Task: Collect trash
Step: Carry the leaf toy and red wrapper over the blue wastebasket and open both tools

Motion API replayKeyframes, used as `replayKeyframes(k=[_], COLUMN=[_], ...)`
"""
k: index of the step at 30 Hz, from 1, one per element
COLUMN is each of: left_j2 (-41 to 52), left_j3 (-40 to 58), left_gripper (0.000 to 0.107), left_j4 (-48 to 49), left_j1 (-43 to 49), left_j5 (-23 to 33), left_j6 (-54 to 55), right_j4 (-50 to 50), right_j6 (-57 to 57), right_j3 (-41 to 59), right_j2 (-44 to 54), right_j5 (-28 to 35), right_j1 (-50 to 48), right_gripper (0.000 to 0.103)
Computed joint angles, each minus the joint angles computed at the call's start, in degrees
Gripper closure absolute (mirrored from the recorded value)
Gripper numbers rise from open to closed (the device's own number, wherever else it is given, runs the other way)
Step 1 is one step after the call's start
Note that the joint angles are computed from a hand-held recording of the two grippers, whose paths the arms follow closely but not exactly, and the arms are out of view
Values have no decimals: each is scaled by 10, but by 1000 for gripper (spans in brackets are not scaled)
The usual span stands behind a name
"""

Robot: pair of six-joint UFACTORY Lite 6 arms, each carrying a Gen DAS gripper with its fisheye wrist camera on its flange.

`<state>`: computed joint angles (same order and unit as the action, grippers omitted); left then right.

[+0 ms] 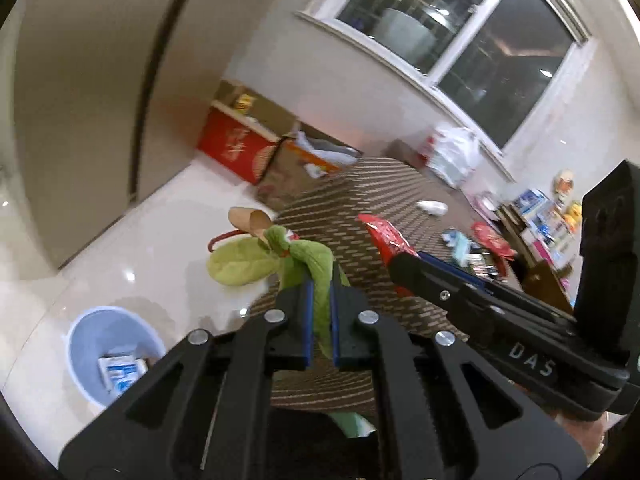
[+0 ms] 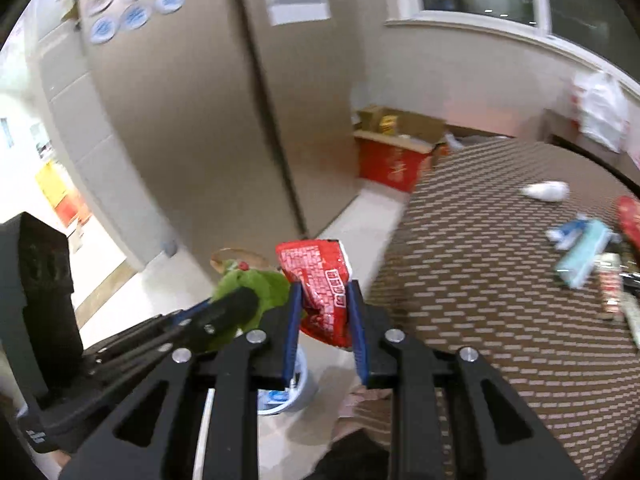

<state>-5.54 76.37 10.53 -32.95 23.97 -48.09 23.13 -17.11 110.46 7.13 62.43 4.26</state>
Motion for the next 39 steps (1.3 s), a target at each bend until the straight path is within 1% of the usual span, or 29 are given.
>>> replayKeyframes(k=[5,7,10,12,14,18,20,22,23,25,26,27,28,30,33,36,39], left_j2=[-86,-100,-113,-113,-104,-69,-45,-19,-8,19,31,39,38,30,31,18,9], left_j3=[-133,-169,-233,-260,-280,-281,-267,-252,-247,-234,-228,-225,-230,-246,-262,-282,-297], left_gripper=[100,100,100,100,100,100,100,100,99,86,75,59,53,52,52,52,52], left_j4=[-86,-120,-208,-234,-266,-252,-269,-325,-351,-366,-355,-348,-348,-378,-468,-485,-523], left_j1=[91,120,179,199,227,258,274,300,312,334,340,345,349,354,365,368,376], left_j5=[9,12,15,12,11,9,11,18,21,35,39,39,32,21,17,8,2], left_j6=[92,125,221,251,292,298,318,376,404,425,416,411,410,435,515,526,545], right_j4=[-56,-77,-99,-105,-110,-114,-118,-112,-115,-122,-125,-125,-122,-120,-126,-126,-129], right_j6=[61,87,111,124,132,144,149,144,147,152,156,158,156,159,164,165,167], right_j3=[-32,-49,-69,-80,-82,-77,-66,-52,-40,-42,-37,-40,-37,-30,-19,11,46], right_j2=[11,21,45,65,88,129,149,173,185,192,199,200,205,217,235,262,289], right_j5=[-44,-66,-91,-103,-109,-115,-116,-120,-120,-130,-132,-135,-133,-134,-132,-124,-114], right_j1=[125,169,219,246,266,289,294,295,299,305,308,310,308,309,314,316,320], right_gripper=[80,80,80,80,80,80,80,80,80,80,80,80,80,80,80,80,80])
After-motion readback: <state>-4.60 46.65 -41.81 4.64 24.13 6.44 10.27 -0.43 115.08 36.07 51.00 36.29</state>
